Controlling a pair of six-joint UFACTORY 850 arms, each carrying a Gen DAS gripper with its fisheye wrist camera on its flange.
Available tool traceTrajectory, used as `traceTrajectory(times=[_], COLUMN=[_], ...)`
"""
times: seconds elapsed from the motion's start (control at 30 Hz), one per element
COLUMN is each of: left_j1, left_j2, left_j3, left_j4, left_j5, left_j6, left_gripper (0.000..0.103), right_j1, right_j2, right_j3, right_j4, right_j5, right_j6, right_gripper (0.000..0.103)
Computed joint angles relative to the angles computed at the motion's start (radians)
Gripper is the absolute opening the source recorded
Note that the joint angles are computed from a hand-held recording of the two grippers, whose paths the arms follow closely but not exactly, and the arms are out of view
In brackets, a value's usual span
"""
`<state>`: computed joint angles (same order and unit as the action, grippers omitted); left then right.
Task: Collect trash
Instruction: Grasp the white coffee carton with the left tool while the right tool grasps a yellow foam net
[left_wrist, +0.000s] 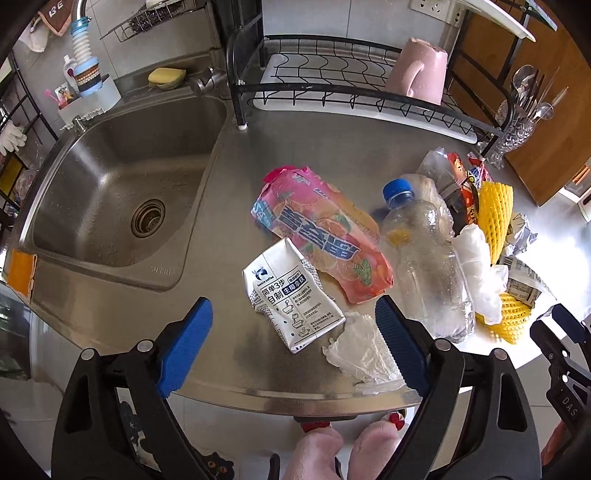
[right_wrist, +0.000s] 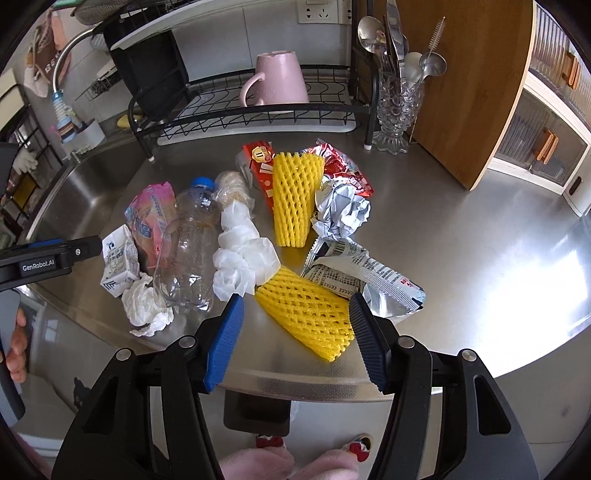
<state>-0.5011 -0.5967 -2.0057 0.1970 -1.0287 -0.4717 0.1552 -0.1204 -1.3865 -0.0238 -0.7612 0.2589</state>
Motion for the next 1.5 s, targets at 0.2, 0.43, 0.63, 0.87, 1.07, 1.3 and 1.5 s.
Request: traceTrajectory(times=[0.2, 0.43, 0.63, 0.87, 1.07, 1.3, 1.5], left_j1=[0.018, 0.039, 0.046, 0.041, 0.042, 0.045, 0.038], left_j2=[-0.035, -0.072, -0.107, -0.142, -0.13, -0.079, -0.02], left_j3=[-0.01, -0.036, -0.057, -0.084, -0.066, -0.007, 0.032], left_j4=[-0.008, -0.029, -0.048, -0.07, -0.06, -0.045, -0.028], left_j5=[-0.008, -0.03, -0.042, -0.064, -0.054, -0.022, -0.013], left_j6=[-0.02, -0.045, -0.048, -0.029, -0.027, -0.022, -0.031], left_gripper=[0.084, 0.085, 0.085, 0.074, 0.067, 0.067, 0.067], right_j1=[-0.017, -0.002, -0.002, -0.014, -0.013, -0.007, 0.001], right_j2=[-0.023, -0.058, -0.069, -0.064, -0.061, -0.032, 0.019], right_j3=[0.013, 0.008, 0.022, 0.044, 0.047, 0.057, 0.068], right_j4=[0.054, 0.026, 0.023, 0.048, 0.07, 0.085, 0.066], right_j5=[0.023, 0.013, 0.011, 0.024, 0.035, 0.051, 0.049], right_j6=[-0.05, -0.068, -0.075, -0.09, -0.111, -0.099, -0.065], right_gripper=[0.06, 0.06, 0.057, 0.034, 0.013, 0.011, 0.012])
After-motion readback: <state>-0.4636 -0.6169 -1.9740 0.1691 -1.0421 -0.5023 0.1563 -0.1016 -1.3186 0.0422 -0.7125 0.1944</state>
